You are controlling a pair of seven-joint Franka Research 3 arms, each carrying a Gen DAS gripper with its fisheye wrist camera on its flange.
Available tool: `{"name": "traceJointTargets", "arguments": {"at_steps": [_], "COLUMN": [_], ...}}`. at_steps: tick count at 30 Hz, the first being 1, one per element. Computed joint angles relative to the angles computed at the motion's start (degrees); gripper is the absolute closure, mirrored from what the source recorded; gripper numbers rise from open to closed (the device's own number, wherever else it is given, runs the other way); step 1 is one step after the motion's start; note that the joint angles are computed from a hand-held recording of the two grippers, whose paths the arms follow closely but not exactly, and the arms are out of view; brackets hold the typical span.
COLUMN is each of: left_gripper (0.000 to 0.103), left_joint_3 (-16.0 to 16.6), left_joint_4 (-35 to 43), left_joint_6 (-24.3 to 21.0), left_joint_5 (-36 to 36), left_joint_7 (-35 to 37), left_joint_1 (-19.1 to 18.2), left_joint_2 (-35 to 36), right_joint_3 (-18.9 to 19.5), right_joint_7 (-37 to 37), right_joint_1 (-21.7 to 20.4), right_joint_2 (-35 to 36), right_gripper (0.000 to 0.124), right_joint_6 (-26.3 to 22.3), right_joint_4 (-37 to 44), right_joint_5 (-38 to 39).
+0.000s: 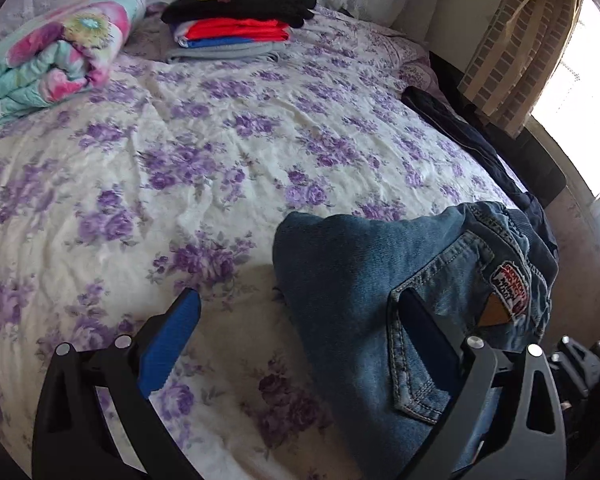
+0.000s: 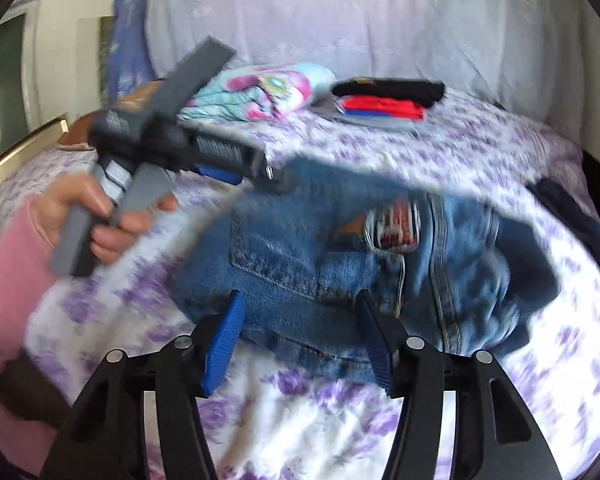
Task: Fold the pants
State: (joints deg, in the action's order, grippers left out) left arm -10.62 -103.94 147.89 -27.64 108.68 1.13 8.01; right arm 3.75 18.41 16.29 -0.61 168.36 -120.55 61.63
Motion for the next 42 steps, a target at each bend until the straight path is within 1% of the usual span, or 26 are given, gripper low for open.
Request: {"name": "traceJointTargets", "arguments": {"at_steps": [1,3,5,7,8,9,10,11,12,14,15,16,18,19,21,23,24,26,29,32,33,35,36,37,40,42], "left_gripper": [0.007,0.007,0.007,0.007,0.007,0.007,0.007,0.007,0.005,0.005,0.005,0.005,0.005,0.005,0.005,0.005,0.004,0.004,0.004,0.004,0.004,0.005,0.011,0.024,0.030,0.043], "left_joint_3": [-0.09,-0.01,0.46,1.13,1.45,1.77,1.94,2.00,2.09,2.14,2.22,2.27,2.27,2.25,2.22,2.26,2.33,2.53,3.03,3.34,3.08,2.25,1.58,1.10,0.65,1.01], "left_joint_4": [-1.98,-6.14,-9.00,-11.25,-11.97,-12.12,-12.08,-11.81,-11.51,-11.01,-10.59,-10.46,-10.36,-10.30,-10.19,-10.07,-10.05,-9.83,-8.42,-3.23,-2.70,-2.79,-2.20,-1.40,-1.64,-1.14], "left_joint_6": [2.60,7.23,9.77,10.67,10.30,9.94,9.39,8.63,7.94,6.87,6.02,5.79,5.75,5.71,5.62,5.00,4.56,3.11,-1.32,-13.26,-14.05,-12.68,-13.91,-16.21,-13.52,-14.50], "left_joint_5": [0.27,1.13,1.20,1.92,2.50,3.32,5.70,9.46,10.48,8.22,7.40,7.97,10.51,11.52,13.57,15.15,16.08,16.42,8.68,-9.75,-11.84,-12.73,-16.02,-19.37,-19.90,-22.54], "left_joint_7": [0.75,1.74,2.49,2.30,1.95,1.20,-0.89,-4.23,-5.48,-4.98,-4.63,-5.17,-7.20,-7.99,-9.76,-11.42,-12.67,-14.17,-11.76,-3.73,-3.31,-1.57,2.40,5.71,6.16,6.39], "left_joint_1": [-0.21,-1.04,-2.14,-3.41,-4.02,-4.50,-4.79,-4.96,-5.05,-4.85,-4.62,-4.54,-4.58,-4.62,-4.69,-4.70,-4.69,-4.55,-3.90,-1.22,-0.64,-0.45,-0.09,0.37,-0.24,0.46], "left_joint_2": [-1.58,-5.05,-7.46,-9.28,-9.71,-9.57,-9.05,-8.08,-7.40,-6.78,-6.79,-6.86,-6.95,-6.89,-6.92,-7.16,-7.36,-7.62,-7.09,-3.02,-2.35,-2.29,-1.87,-1.27,-1.47,-1.82], "right_joint_3": [-0.45,-2.00,-2.55,-2.02,-1.93,-2.53,-3.96,-4.08,-2.21,-0.11,1.43,2.74,2.79,2.14,0.08,-1.96,-2.80,-3.55,-2.50,-0.51,0.18,0.98,0.94,0.82,0.46,0.42], "right_joint_7": [-5.18,-5.18,1.08,8.56,12.93,19.83,26.79,29.73,28.65,23.92,19.65,13.81,6.70,5.08,8.89,18.15,22.41,28.03,31.65,32.02,30.43,27.76,27.68,27.31,25.60,23.79], "right_joint_1": [-0.26,-1.56,-3.14,-4.52,-4.62,-3.45,-1.69,-1.94,-3.92,-6.33,-8.09,-9.51,-9.74,-9.65,-9.42,-9.37,-9.82,-12.04,-16.23,-19.83,-20.57,-21.27,-21.08,-20.69,-19.98,-20.40], "right_joint_2": [-0.93,-0.10,5.15,10.36,12.91,14.85,16.90,18.49,18.26,14.80,13.57,10.74,7.16,6.71,5.95,8.14,10.16,13.40,18.38,23.06,23.51,23.22,22.80,22.39,20.80,19.82], "right_gripper": [0.067,0.067,0.067,0.070,0.071,0.071,0.081,0.086,0.088,0.080,0.064,0.050,0.038,0.032,0.030,0.030,0.030,0.030,0.027,0.024,0.024,0.039,0.050,0.060,0.072,0.076], "right_joint_6": [-2.75,-10.63,-17.23,-21.46,-21.74,-19.51,-17.45,-18.18,-18.05,-18.91,-18.25,-15.35,-9.92,-9.00,-7.84,-8.23,-10.09,-18.72,-32.76,-41.80,-42.35,-44.00,-44.03,-43.53,-42.14,-42.67], "right_joint_4": [1.03,5.78,13.91,20.72,23.19,24.16,24.71,25.62,25.07,22.46,21.57,18.71,15.34,14.81,13.84,15.22,16.97,20.63,26.42,30.85,31.07,30.80,30.50,30.23,29.41,29.78], "right_joint_5": [6.18,8.98,6.12,0.90,-3.20,-10.12,-17.10,-20.07,-19.46,-15.05,-10.73,-4.38,3.95,5.74,2.53,-5.76,-9.38,-13.47,-12.76,-7.65,-5.85,-4.29,-4.15,-4.37,-4.46,-3.20]}}
